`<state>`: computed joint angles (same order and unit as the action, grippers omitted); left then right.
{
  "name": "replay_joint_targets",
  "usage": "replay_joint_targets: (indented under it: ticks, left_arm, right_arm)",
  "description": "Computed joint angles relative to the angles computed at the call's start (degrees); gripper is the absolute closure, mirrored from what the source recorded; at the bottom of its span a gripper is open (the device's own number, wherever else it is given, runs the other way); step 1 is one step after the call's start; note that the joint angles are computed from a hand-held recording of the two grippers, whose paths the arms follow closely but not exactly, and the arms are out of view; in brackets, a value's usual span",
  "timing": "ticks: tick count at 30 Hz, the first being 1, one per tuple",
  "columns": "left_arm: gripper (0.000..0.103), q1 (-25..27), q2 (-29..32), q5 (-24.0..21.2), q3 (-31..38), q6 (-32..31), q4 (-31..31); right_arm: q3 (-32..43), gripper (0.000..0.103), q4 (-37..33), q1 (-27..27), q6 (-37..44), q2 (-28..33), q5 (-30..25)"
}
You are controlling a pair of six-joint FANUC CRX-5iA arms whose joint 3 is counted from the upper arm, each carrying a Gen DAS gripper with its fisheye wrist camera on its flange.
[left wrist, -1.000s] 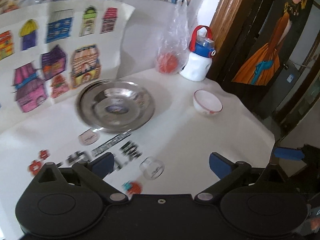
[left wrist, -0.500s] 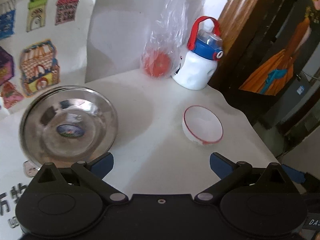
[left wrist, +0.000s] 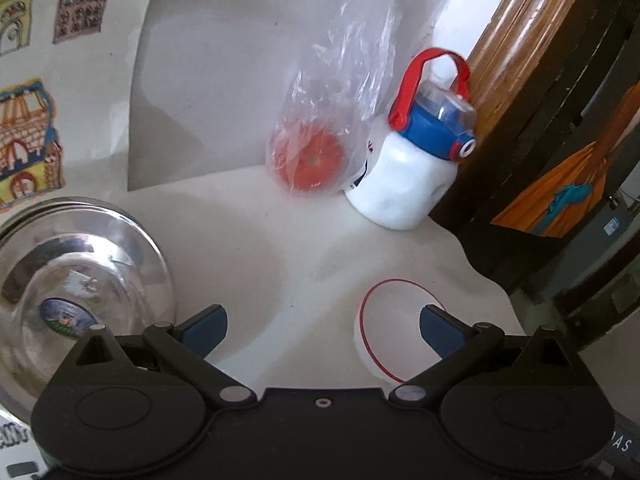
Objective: Organize plates and bowls
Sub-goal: 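Move both grippers to the small red-rimmed white bowl near the bottle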
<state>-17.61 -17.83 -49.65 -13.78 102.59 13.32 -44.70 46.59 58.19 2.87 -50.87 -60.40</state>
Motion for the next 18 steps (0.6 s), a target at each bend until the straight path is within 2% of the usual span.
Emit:
replay_joint_targets:
  ticks: [6,15,18]
  left_arm:
    - [0.001,-0.2,1.5,1.4,-0.9,-0.6,1.6]
    - [0.001,-1.7,2.5,3.1,-1.3,-0.2,0.7]
    - [0.005,-1.7,2.7,3.5,-1.7,-1.4,2.0]
  right_arm:
    - [-0.8,0.005,-0.1,-1.7,1.1,1.7,2.2]
    - [-0.7,0.018,-0.2,-1.2,3.2,4.7,2.1]
    - [-0.4,0.027,-1.5,-1.9,4.6,5.0,3.1]
